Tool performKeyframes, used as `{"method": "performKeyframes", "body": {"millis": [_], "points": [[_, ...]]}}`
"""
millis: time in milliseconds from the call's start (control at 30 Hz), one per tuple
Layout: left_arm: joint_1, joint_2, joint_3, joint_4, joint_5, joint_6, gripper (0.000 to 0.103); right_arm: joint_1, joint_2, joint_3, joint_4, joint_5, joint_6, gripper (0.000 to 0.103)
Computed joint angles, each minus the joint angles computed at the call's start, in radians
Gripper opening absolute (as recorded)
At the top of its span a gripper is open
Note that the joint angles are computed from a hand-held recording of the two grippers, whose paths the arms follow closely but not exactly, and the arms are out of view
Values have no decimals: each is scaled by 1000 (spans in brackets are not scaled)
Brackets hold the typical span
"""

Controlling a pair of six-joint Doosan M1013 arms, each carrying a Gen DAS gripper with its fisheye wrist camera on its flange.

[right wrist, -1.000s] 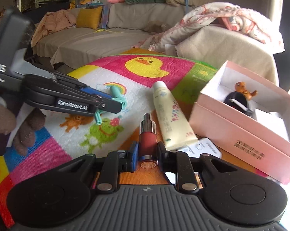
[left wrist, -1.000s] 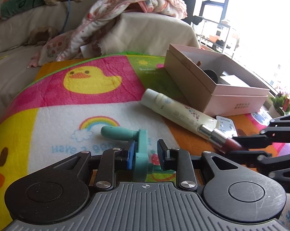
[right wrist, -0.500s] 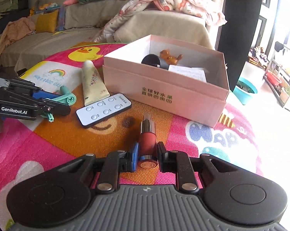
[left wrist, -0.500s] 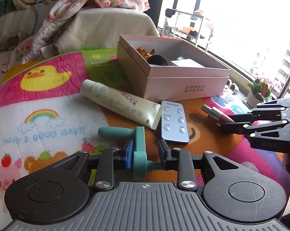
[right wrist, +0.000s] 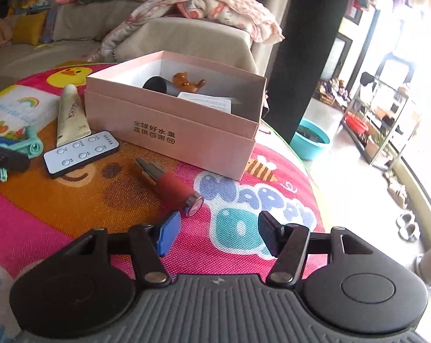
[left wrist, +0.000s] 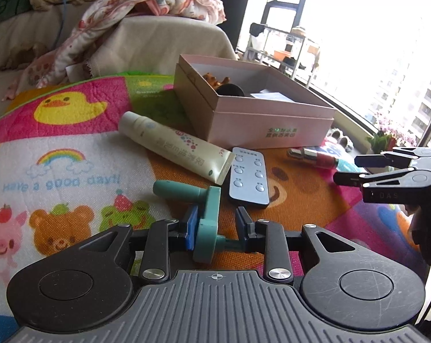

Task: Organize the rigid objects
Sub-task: 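Lift the red lipstick with the right gripper while left lifts the teal toy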

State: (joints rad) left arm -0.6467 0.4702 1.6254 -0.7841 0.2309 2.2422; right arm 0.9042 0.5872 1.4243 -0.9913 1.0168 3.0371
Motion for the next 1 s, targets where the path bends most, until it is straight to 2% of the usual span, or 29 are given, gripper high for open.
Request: {"method": "performKeyframes", "body": {"millis": [33, 100, 167, 300, 500, 600, 700, 867, 967, 1000], "points": [[-2, -1, 2, 11, -6, -5, 31, -4, -4, 3, 11, -17, 32, 60], [-2, -1, 5, 1, -13, 8, 31, -17, -21, 21, 43, -99, 106, 62], [-2, -1, 8, -27, -17, 31, 31, -23, -26, 29, 42, -149, 216, 75], [-1, -1, 12, -72, -24, 71, 31, -28, 14, -30, 33, -109, 326, 77], [-3, -7, 26, -135, -39, 139, 31, -42, 80, -136, 65, -19, 252, 79], [-6, -9, 26, -75, -41, 94, 31, -44, 99, -164, 63, 12, 238, 80], [-13, -11, 20, 68, -30, -4, 33, -42, 104, -168, 48, 19, 233, 79], [-22, -9, 1, 182, 27, -33, 56, -42, 81, -127, 31, -51, 229, 79], [-24, -6, -12, 206, 62, -36, 66, -41, 71, -110, 20, -77, 237, 79], [-22, -5, -15, 200, 73, -29, 66, -41, 69, -105, 17, -83, 244, 79]]}}
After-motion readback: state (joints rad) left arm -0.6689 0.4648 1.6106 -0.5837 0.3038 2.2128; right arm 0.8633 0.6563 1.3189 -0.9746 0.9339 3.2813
